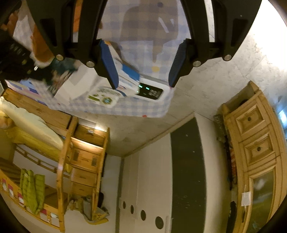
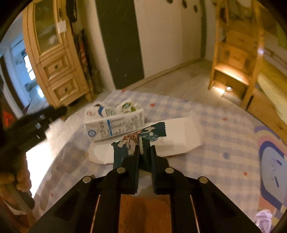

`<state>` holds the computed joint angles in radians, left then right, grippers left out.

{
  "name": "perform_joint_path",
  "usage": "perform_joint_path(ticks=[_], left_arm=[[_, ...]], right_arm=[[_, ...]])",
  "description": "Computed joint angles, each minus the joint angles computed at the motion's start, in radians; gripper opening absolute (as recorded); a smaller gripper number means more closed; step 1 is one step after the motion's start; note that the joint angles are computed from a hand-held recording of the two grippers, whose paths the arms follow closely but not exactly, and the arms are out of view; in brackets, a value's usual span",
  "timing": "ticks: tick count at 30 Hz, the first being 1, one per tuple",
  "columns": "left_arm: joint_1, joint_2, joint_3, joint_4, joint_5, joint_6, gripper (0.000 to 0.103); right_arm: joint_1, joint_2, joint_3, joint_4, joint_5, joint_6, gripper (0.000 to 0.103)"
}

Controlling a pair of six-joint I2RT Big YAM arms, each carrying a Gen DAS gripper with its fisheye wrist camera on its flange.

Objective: Collect trash
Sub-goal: 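Grasp the white tissue box with the left tool while the right tool grasps the teal wrapper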

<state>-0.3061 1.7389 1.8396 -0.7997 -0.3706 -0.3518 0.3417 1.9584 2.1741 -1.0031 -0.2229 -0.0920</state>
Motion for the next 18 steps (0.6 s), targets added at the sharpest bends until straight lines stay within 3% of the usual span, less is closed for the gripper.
perform_joint_path(ticks=[5,11,16,18], left_arm=[[-0.022,0.018,0.01,0.002,0.054,0.028,0.056],[-0.03,0.123,0.138,-0.122,0.043,0.027,0.056],[-0.035,0.178,0.205,-0.187,0.021,0.025,0.043],[-0.033,0.179,0.203,-0.186,0.028,0.021,0.031]], right_arm=[[-0.022,-0.096,-0.125,0.115,0.027,0.041,0.011],[-0.043,-0.096,-0.133,0.143,0.06,0.085,0.011],[-0.063,-0.084,-0.114,0.125,0.051,0.107,0.011],[-0.066,-0.081,-0.11,0.12,0.058,0.104,0.011]])
